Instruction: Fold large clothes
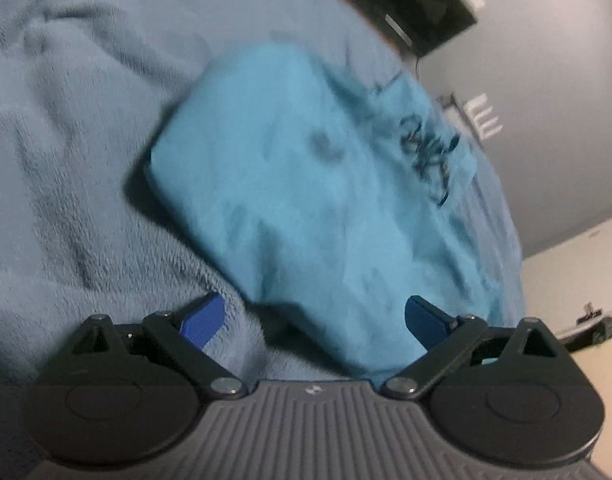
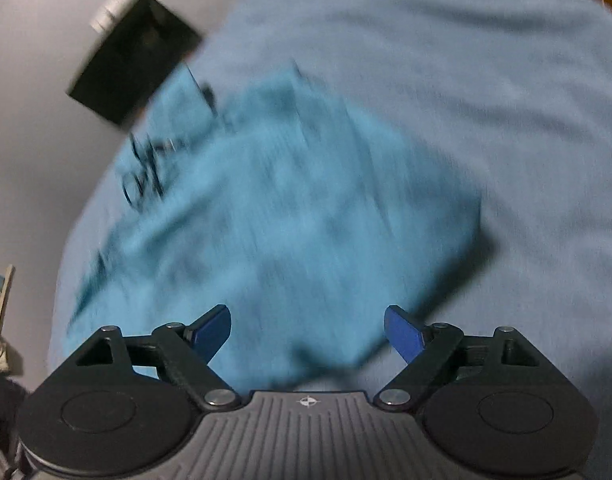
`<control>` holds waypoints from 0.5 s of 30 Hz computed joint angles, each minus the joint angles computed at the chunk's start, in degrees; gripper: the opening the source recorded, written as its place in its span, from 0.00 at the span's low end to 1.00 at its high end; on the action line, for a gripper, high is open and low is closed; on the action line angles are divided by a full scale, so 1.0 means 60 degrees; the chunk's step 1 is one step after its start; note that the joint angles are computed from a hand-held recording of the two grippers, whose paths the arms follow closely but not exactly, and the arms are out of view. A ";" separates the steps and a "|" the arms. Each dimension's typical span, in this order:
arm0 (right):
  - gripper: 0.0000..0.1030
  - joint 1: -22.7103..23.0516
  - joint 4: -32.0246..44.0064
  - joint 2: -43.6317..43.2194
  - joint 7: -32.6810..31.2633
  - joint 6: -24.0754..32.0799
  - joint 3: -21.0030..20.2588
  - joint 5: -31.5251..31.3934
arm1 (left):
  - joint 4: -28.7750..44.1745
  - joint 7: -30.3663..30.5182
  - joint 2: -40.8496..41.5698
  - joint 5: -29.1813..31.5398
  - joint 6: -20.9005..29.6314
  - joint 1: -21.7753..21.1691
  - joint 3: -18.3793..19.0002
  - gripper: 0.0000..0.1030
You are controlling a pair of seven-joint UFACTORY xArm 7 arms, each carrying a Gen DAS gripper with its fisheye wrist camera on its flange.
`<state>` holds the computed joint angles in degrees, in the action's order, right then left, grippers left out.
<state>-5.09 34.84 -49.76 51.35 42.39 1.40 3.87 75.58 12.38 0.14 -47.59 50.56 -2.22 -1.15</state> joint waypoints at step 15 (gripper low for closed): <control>0.64 -0.1746 -0.1274 0.0520 0.3222 -0.2698 0.1255 -0.0540 | 0.0036 0.0037 0.1089 -0.0997 -0.3063 -0.0143 -0.0520 0.88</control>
